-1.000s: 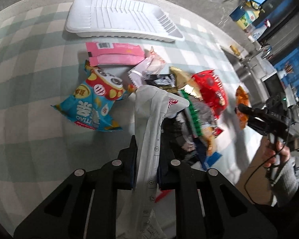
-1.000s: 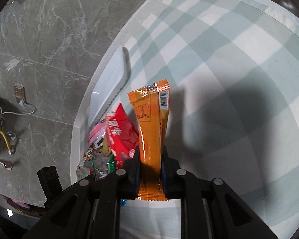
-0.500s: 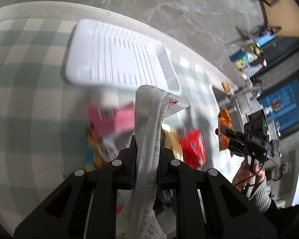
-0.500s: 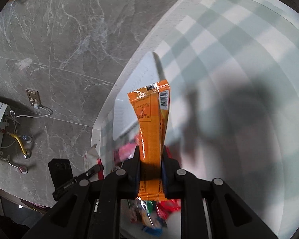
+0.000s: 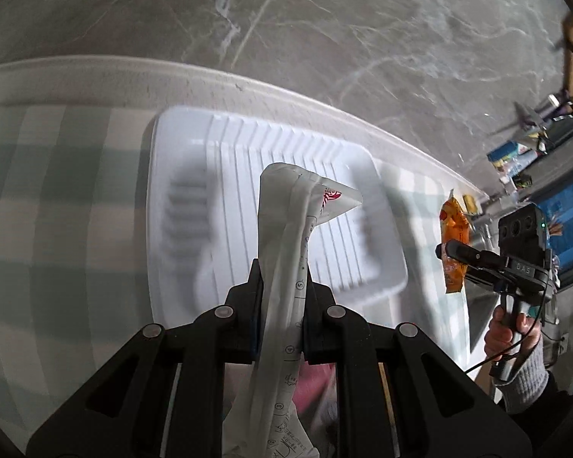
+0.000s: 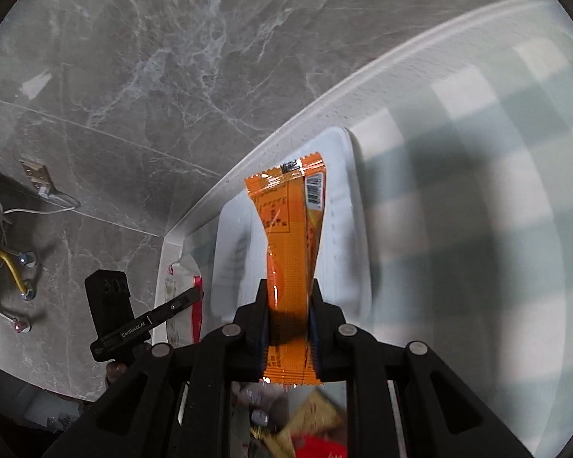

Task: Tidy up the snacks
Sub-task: 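Carry both bars into the white tray and open both tools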

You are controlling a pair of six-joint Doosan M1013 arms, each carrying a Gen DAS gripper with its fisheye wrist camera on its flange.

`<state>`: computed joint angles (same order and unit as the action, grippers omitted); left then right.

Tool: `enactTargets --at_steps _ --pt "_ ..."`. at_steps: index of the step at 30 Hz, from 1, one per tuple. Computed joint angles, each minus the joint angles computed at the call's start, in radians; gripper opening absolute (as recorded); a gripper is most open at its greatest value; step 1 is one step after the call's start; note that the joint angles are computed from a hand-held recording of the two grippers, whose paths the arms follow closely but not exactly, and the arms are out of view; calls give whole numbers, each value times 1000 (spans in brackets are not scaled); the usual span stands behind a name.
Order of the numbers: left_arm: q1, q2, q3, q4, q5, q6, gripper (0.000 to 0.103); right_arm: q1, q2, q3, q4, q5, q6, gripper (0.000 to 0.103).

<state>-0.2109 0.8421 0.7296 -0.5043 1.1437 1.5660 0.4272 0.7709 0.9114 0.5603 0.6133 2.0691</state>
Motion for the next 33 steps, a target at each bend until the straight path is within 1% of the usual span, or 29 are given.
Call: enactTargets --at_steps 2,4,8,10,14,15,16,17,18,19,20,21,22,25,26,27,29,30,31,33 --pt "3 31 -41 17 9 -4 13 -6 45 -78 -18 57 7 19" --pt "-1 80 -124 47 37 -28 13 -9 82 -143 -39 106 19 19" --pt "-10 143 -228 105 76 -55 13 -11 152 -268 -76 196 43 19" --pt "-16 189 -308 144 110 -72 13 -11 184 -327 -91 235 53 19" --pt "-27 228 -373 203 123 -75 14 -3 238 -437 -167 319 97 21" --pt "-30 251 -416 220 143 -80 14 -1 253 -468 -189 345 111 21" --pt "-32 262 -435 230 152 -85 14 2 262 -489 -208 363 120 22" --pt "-34 258 -424 241 147 -85 15 4 265 -495 -221 370 122 22" --pt "-35 275 -455 252 163 -92 15 8 270 -509 -241 385 125 23" --pt "-36 278 -458 259 161 -97 15 10 284 -540 -256 406 133 25" --pt "-35 258 -419 261 146 -92 15 14 288 -551 -270 416 130 27" --pt "-35 255 -412 266 136 -92 15 15 290 -558 -278 421 129 32" --pt "-34 237 -374 265 112 -85 15 17 301 -584 -289 435 134 36" --pt "-36 223 -354 283 82 -79 15 26 312 -618 -333 456 137 42" --pt "-37 220 -353 293 74 -79 15 29 309 -617 -347 456 136 43" --pt "-39 203 -323 297 53 -77 15 31 305 -611 -353 451 137 43" --pt "-40 179 -288 302 25 -74 15 32 276 -561 -357 421 129 45" --pt "-40 165 -266 302 10 -71 15 35 270 -554 -365 415 131 47" --pt "-41 136 -215 301 -20 -64 15 37 267 -554 -373 414 133 49" --pt "-47 105 -166 313 -56 -62 15 44 243 -520 -391 392 135 50"
